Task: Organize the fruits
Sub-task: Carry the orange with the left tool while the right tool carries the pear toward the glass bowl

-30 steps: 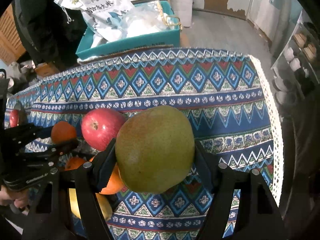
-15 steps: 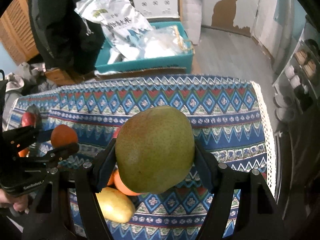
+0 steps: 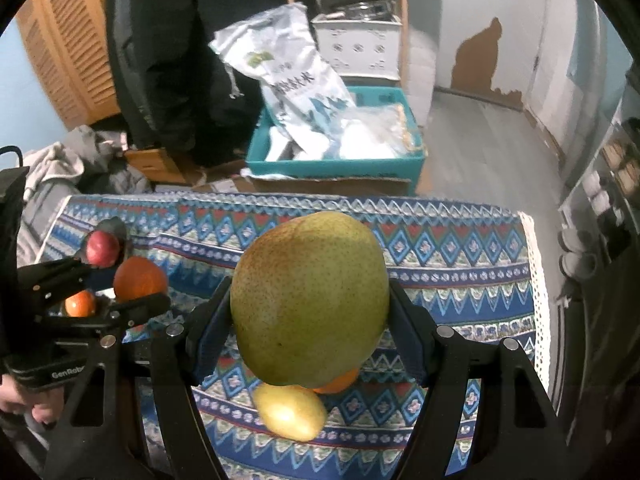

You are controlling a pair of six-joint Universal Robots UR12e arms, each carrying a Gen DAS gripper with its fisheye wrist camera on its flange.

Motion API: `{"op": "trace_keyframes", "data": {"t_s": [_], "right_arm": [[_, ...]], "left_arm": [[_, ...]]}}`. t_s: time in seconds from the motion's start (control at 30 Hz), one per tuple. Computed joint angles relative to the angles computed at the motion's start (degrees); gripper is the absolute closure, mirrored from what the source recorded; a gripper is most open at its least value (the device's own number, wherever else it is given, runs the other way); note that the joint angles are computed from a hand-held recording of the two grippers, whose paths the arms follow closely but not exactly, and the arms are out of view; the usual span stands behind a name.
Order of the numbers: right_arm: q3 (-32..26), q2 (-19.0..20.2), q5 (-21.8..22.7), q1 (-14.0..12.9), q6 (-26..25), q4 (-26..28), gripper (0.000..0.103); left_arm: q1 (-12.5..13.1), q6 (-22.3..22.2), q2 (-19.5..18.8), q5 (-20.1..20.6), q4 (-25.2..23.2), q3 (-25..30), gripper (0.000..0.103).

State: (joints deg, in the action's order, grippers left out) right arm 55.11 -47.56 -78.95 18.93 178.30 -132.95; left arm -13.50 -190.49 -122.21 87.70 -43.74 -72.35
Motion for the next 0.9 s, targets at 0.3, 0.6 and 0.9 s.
{"op": "trace_keyframes", "data": {"t_s": [0.3, 0.6, 0.9], "right_arm": [[-0.82, -0.36, 1.95, 1.28, -1.78, -1.24, 0.031], [-3.45, 0.58, 3.31, 2.58, -2.90, -0.65, 0.031], [-7.52, 2.72, 5.15, 4.01, -4.02, 1.15, 0.031]], "left_arm": [[1.03, -1.13, 3.44, 0.68, 3.26, -3.88, 0.057], [2.40, -2.96, 6.56, 1.09, 5.94, -7.56, 0.057], [4.12, -4.88, 8.59, 1.88, 8.27, -10.55, 0.057]]}}
